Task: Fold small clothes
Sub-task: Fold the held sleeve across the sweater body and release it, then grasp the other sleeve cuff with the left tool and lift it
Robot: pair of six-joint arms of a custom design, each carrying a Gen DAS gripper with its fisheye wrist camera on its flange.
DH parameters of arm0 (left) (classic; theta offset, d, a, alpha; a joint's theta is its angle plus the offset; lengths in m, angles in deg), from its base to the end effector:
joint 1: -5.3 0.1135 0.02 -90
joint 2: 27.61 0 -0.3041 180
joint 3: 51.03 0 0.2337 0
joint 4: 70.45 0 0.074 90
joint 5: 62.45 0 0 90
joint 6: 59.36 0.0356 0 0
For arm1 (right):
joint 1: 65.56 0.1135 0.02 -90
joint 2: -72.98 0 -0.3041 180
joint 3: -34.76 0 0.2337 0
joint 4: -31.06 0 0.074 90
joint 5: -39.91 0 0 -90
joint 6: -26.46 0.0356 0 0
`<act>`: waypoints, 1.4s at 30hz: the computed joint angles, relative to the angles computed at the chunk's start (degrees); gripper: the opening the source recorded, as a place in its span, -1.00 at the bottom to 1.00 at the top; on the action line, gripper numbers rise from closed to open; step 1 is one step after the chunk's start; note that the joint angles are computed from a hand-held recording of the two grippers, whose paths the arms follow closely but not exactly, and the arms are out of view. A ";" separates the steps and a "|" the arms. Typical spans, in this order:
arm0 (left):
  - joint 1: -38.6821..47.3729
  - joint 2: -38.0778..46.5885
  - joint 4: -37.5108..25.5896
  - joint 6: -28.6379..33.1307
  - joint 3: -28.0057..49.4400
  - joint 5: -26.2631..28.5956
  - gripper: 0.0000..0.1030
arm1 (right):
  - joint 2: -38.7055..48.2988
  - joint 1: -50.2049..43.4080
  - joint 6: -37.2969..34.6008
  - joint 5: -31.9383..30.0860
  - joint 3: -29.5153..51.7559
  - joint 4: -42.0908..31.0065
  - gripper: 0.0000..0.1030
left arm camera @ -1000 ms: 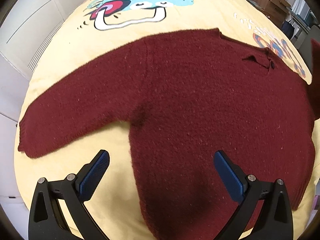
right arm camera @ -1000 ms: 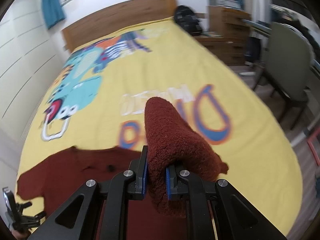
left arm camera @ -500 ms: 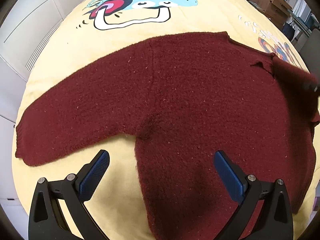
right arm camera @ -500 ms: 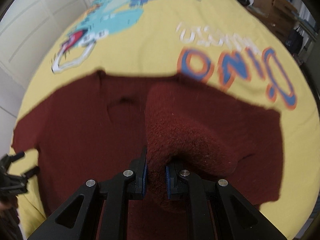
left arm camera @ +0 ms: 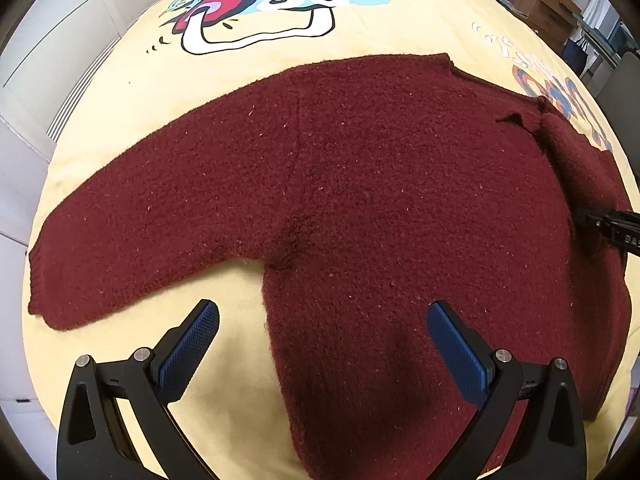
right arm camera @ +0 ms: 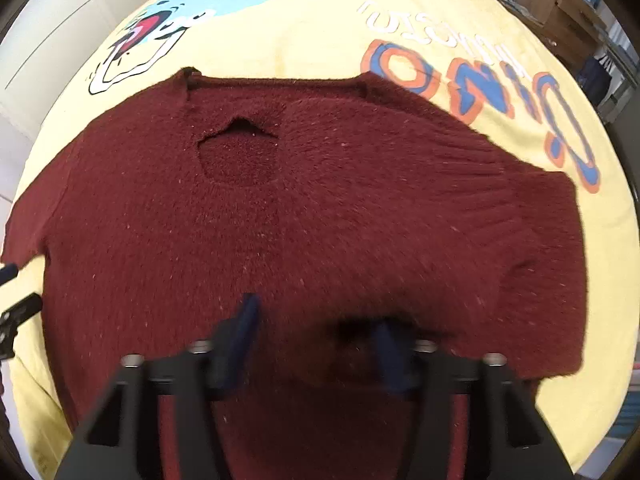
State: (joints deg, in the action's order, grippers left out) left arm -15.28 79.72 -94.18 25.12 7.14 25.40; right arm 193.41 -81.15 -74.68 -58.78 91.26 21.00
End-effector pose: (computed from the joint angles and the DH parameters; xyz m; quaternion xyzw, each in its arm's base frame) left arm 0.2773 -0.1027 0.1223 0.1268 0.9805 -0.0155 0.1491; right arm 0.2970 -0.0773 0.0608 0.0278 0.9871 0.0409 0.1524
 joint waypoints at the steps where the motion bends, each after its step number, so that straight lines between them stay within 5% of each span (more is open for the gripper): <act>1: -0.13 -0.02 -0.22 0.03 0.17 -0.23 0.98 | -0.63 -0.61 -0.70 0.18 -0.18 -0.68 0.26; 10: -1.90 0.18 -1.36 0.30 1.37 -0.88 0.98 | -7.62 -18.94 -13.50 0.65 -7.86 1.51 0.43; 20: -12.01 3.96 -4.76 0.06 9.93 -2.27 0.98 | 3.85 -33.86 -19.02 -1.48 -0.34 1.52 0.41; 25: -18.34 8.47 -8.18 0.06 19.63 -1.67 0.98 | 7.95 -33.83 -16.42 -3.33 4.19 -0.77 -0.09; 27: -20.09 10.34 -9.67 0.65 23.79 -1.02 0.98 | 8.68 -34.68 -16.28 -6.15 5.68 -2.24 -0.68; 28: -21.09 11.30 -10.48 1.10 25.84 -0.94 0.98 | 8.99 -34.94 -16.35 -7.08 6.45 -3.53 -0.73; 42: -33.46 32.32 -25.97 10.70 57.54 -2.73 0.98 | 9.37 -36.82 -18.62 -8.66 5.98 -4.60 -0.70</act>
